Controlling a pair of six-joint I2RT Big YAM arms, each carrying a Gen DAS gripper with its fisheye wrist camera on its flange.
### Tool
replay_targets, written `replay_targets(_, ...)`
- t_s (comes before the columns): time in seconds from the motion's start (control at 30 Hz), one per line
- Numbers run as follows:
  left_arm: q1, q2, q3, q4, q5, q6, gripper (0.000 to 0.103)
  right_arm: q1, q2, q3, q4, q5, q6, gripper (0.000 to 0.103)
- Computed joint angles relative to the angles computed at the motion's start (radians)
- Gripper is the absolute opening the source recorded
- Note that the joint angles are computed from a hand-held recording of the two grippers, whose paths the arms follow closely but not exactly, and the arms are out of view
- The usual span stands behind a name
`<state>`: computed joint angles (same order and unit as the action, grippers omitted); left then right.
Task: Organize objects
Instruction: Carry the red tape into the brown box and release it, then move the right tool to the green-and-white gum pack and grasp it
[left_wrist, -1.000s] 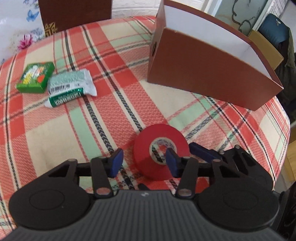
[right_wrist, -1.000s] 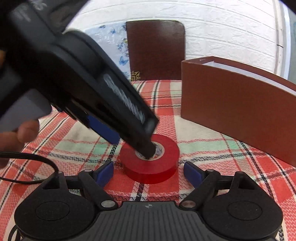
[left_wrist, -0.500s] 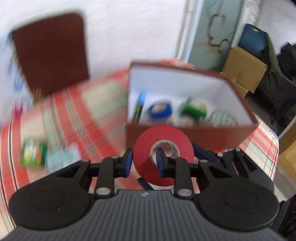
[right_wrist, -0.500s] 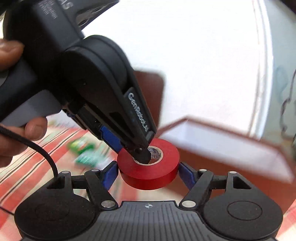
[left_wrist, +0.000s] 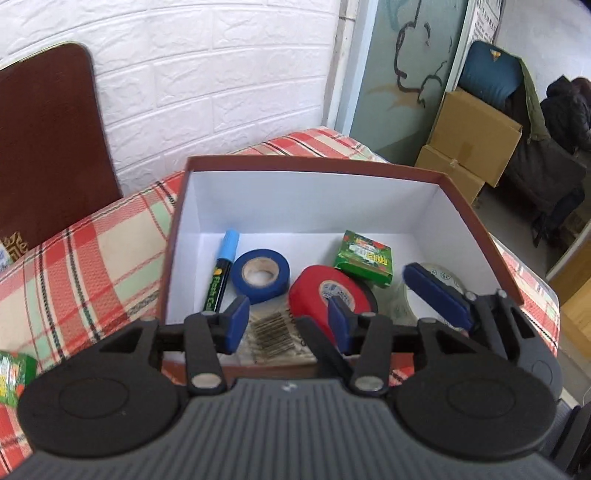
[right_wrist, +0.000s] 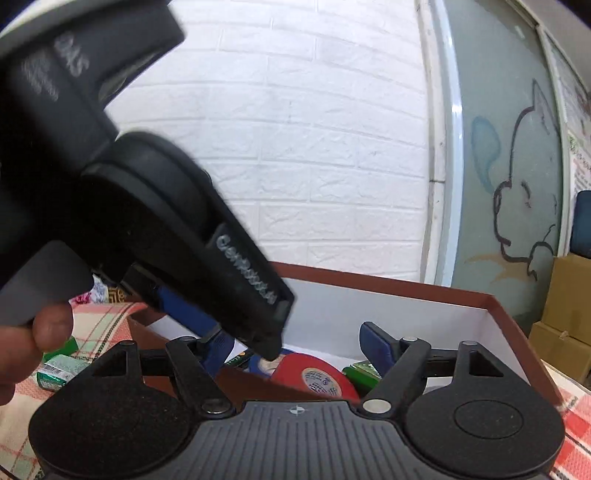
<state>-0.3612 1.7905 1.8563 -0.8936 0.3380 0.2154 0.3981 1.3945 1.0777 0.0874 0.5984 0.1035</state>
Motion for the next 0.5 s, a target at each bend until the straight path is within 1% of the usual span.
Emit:
replay_targets(0.1,0.025,-0.076,-0.106,0.092,0.028,0.001,0.049,0.041,-0.017,-0.041,0.070,0.045,-0.023,0.075)
replay_targets(0.17,0.049,-0.130,-0.176,0.148,0.050,-0.001,0.049,0.065,-0.028,-0.057,0.090,0.053,-0.026,0.075)
replay_targets(0.23,0.079,-0.173,-0.232,0.187,0.056,-0.008,0.049,0.092,-0.049,-0.079,0.090,0.058,-0.012,0.075)
replay_targets(0.3,0.115,-0.208,-0.283,0.208,0.044,-0.024,0.049,0.111,-0.045,-0.073,0.074,0.040,0.000,0.075)
replay_targets(0.37,0.161,-0.227,-0.318,0.206,0.032,-0.049,0.049,0.141,-0.039,-0.056,0.023,0.016,0.013,0.075)
replay_targets(0.4,0.186,-0.227,-0.326,0.198,0.022,-0.062,0.049,0.146,-0.037,-0.045,-0.011,-0.018,0.026,0.075)
replay_targets(0.47,0.241,-0.224,-0.347,0.191,-0.002,-0.086,0.049,0.150,-0.027,-0.009,-0.105,-0.130,0.063,0.074)
replay_targets(0.5,0.267,-0.225,-0.361,0.191,-0.025,-0.096,0.049,0.149,-0.014,0.016,-0.153,-0.186,0.066,0.073)
